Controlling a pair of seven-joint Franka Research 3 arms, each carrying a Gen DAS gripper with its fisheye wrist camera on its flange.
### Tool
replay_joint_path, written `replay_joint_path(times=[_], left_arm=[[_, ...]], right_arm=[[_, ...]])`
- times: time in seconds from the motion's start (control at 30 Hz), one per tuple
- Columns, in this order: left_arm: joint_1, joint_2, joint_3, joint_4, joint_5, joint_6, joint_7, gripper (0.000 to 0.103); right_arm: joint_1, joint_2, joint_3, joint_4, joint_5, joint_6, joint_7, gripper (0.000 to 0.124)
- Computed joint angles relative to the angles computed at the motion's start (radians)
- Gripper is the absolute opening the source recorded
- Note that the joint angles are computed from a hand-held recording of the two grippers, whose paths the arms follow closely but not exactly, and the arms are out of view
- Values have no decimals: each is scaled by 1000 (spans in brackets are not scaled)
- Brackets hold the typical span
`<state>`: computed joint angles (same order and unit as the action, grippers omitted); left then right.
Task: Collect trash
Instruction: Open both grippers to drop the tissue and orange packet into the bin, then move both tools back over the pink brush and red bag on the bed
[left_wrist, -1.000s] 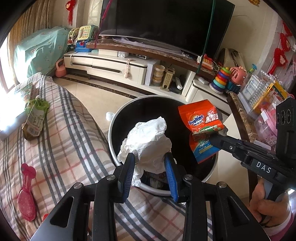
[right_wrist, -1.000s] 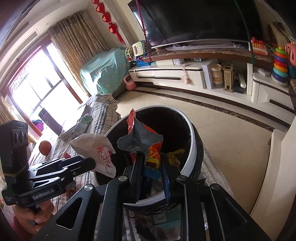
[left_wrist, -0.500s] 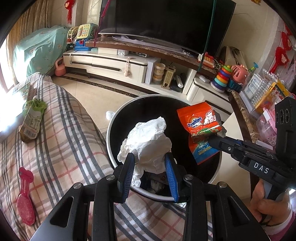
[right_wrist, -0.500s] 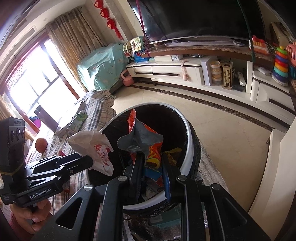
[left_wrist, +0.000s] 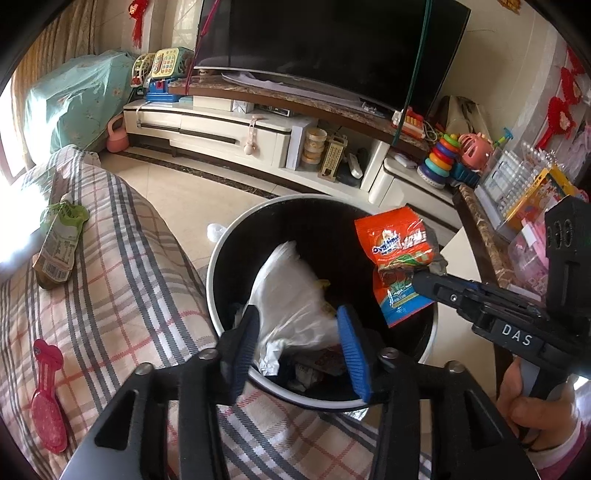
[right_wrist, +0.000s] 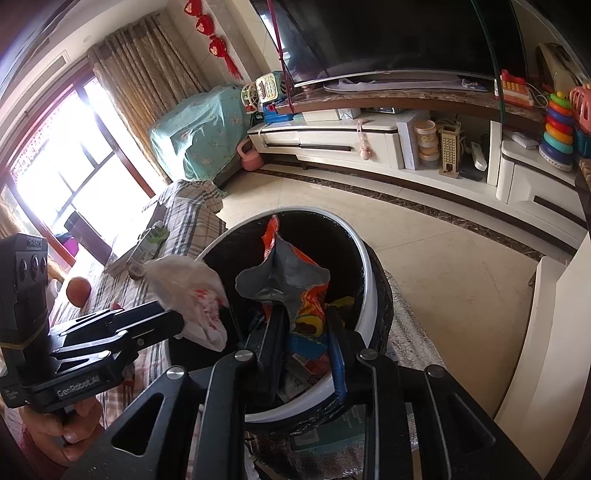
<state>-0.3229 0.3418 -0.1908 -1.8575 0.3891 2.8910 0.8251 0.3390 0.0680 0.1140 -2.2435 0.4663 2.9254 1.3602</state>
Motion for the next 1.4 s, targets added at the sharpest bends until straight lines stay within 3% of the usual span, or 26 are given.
replay_joint_path(times=[0.1, 0.23, 0.33, 0.47, 0.57, 0.63, 0.73, 0.83, 1.07, 1.2, 1.4], left_arm=[[-9, -24, 18, -30, 18, 21, -34, 52], [-15, -75, 41, -95, 62, 64, -98, 55], [-18, -130, 58, -161, 107, 95, -164, 56], [-19, -205, 74, -253, 204, 129, -278, 57], [1, -279, 68, -340, 290, 157, -379, 58], [18, -334, 63, -390, 416, 161, -501, 60], [71, -428, 25, -470, 588, 158, -670, 68], [129, -526, -24, -562, 658, 158, -756, 69], [217, -782, -79, -815, 549, 131, -804, 72], [232, -865, -94, -896, 457, 84, -785, 77], [247, -923, -114, -958, 345, 37, -722, 77]], right_arm=[[-3, -3, 3, 1, 27, -5, -18, 31], [-4, -9, 5, -3, 63, 2, -41, 52], [-1, -21, 11, -12, 108, 12, -72, 57], [13, -42, 26, -30, 215, 34, -153, 79], [40, -68, 37, -58, 319, 62, -227, 88], [59, -79, 36, -67, 363, 67, -256, 89], [91, -102, 37, -89, 434, 73, -300, 90], [122, -120, 40, -106, 477, 76, -321, 92], [195, -135, 55, -130, 569, 93, -363, 95], [228, -122, 70, -141, 567, 118, -361, 97], [267, -74, 103, -112, 723, 130, -474, 97]])
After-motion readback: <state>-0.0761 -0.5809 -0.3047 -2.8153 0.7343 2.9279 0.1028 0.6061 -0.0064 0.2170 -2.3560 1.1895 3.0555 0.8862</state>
